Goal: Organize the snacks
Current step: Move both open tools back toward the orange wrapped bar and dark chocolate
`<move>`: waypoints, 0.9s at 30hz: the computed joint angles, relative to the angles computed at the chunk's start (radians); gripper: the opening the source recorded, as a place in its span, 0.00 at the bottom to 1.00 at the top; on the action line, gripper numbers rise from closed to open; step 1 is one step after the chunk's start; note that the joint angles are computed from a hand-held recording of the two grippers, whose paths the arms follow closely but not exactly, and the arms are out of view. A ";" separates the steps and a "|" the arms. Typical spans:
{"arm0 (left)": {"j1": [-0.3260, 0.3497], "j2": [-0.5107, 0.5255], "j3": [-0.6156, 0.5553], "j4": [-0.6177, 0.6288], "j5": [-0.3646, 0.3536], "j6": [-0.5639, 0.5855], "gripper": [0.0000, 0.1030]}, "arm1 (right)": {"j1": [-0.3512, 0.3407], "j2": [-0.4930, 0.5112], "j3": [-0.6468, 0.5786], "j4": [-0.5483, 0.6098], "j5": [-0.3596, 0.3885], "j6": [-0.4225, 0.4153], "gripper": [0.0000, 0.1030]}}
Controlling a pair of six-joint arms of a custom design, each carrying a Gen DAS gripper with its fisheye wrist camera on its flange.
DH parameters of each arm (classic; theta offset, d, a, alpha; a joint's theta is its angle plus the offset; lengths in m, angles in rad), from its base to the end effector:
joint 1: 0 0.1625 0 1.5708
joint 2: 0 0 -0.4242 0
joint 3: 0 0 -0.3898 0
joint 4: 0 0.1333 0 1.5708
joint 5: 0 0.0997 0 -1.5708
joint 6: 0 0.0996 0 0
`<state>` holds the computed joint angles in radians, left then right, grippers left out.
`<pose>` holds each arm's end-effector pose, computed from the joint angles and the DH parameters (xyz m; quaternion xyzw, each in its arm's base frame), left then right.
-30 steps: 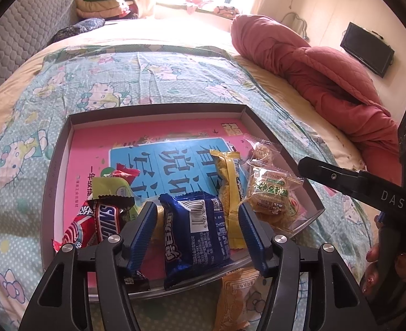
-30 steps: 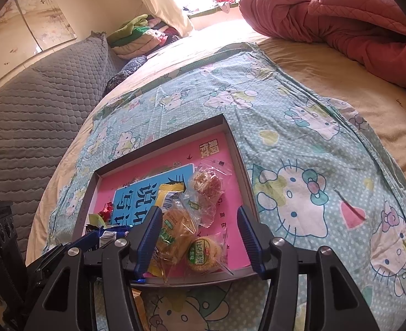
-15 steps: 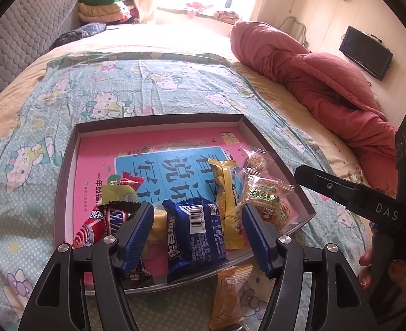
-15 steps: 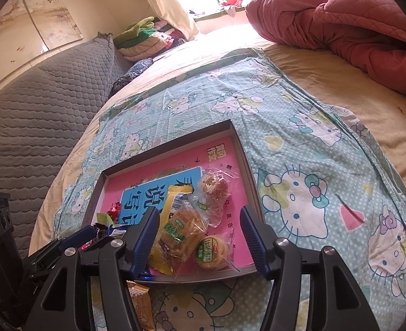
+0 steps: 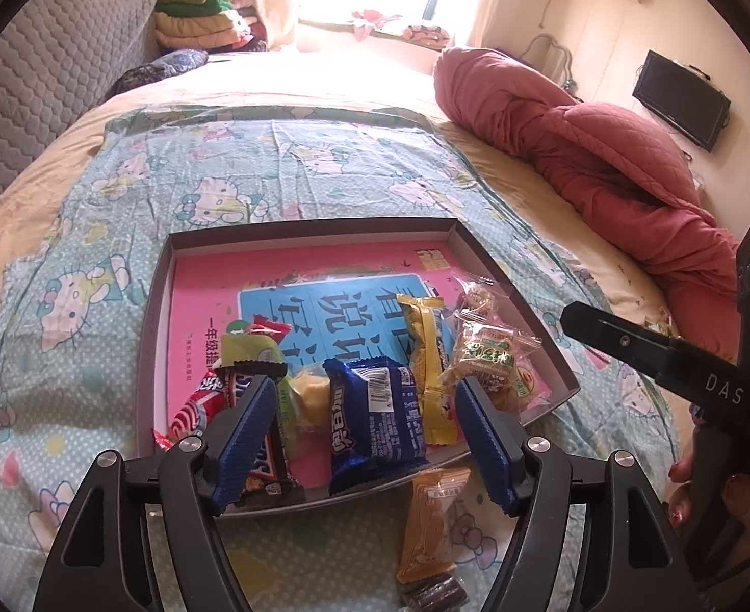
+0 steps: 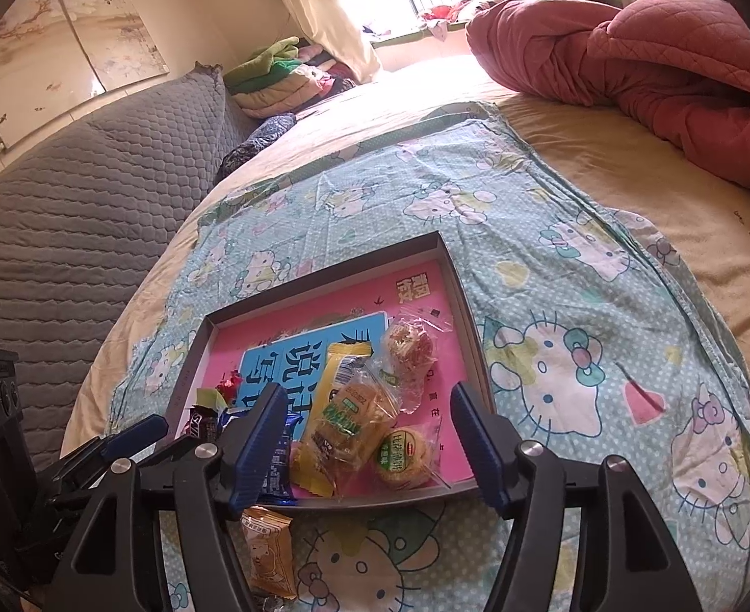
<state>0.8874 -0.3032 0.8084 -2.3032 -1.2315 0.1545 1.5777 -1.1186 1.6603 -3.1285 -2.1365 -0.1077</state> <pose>-0.4166 -0.7753 0.0314 0.3809 0.9024 -0.1517 0.1327 0.0844 -0.6428 0.3835 -0.0875 -0.8454 0.4542 0.2671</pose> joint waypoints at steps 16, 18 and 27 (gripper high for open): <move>-0.007 -0.067 0.091 -0.034 0.021 -0.007 0.73 | 0.030 -0.018 0.041 -0.021 -0.005 -0.036 0.69; -0.008 -0.073 0.100 -0.037 0.020 -0.010 0.73 | 0.034 -0.020 0.047 -0.025 -0.005 -0.039 0.70; -0.013 -0.102 0.138 -0.042 0.028 -0.012 0.73 | 0.047 -0.036 0.079 -0.022 -0.004 -0.050 0.72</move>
<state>0.8746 -0.4056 0.9468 -2.3447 -1.2033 0.1430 1.6247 -1.1550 1.7392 -3.1509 -2.1405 -0.1576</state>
